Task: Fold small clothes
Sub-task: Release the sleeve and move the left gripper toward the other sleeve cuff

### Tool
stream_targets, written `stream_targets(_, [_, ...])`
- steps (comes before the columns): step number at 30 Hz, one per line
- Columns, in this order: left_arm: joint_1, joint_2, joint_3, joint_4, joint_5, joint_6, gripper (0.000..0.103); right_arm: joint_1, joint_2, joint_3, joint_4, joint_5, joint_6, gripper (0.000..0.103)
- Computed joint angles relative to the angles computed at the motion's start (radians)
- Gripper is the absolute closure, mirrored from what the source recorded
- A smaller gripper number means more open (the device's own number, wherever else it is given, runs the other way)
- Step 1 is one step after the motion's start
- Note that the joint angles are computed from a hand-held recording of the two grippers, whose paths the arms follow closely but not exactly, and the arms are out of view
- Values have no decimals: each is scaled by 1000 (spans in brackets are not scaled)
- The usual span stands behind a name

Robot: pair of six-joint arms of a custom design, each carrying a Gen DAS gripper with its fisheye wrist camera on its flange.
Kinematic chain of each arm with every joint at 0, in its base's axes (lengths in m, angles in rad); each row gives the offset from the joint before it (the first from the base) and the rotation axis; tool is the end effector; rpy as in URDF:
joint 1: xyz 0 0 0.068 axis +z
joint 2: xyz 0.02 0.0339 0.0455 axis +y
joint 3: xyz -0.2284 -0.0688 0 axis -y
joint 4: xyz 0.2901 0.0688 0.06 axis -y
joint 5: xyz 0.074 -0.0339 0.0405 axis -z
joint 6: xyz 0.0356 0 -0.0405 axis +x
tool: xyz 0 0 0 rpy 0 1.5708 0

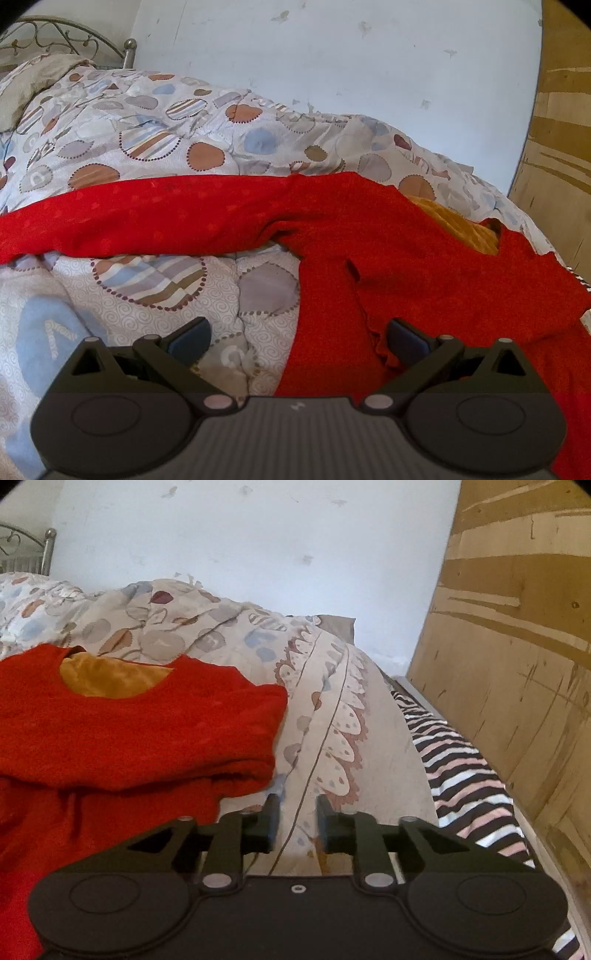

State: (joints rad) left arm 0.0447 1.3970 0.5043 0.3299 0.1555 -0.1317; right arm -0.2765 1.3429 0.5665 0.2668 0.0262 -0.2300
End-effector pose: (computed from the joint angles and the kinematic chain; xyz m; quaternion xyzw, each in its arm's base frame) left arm 0.3015 0.0080 0.0919 -0.0395 0.8729 -0.0889 0.4781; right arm 0.3009 -0.0864 0.1221 0.0267 0.8620 -0.1377 0.4870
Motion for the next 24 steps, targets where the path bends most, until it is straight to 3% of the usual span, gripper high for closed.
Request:
stream_targets(3, [17, -49, 15, -85, 27, -6, 0, -5, -119, -55, -64, -26, 18, 46])
stream_targets(5, [40, -108, 23, -171, 45, -13, 0, -12, -220, -96, -119, -66, 19, 25])
stream_targets(10, [185, -265, 54, -429, 171, 18, 0, 4, -547, -210, -315, -137, 53, 1])
stream_targets(14, [378, -392, 53, -590, 243, 112, 0, 71, -845, -287, -552, -165, 107, 1])
stream_targets(18, [592, -357, 156, -743, 304, 278, 0, 214, -1084, -341, -777, -113, 205, 1])
stream_targets(22, [773, -256, 266, -777, 351, 374, 0, 403, -1263, -404, -904, -29, 323, 1])
stream_targets(24, [830, -193, 310, -769, 374, 379, 0, 538, -1295, -427, -917, 67, 375, 1])
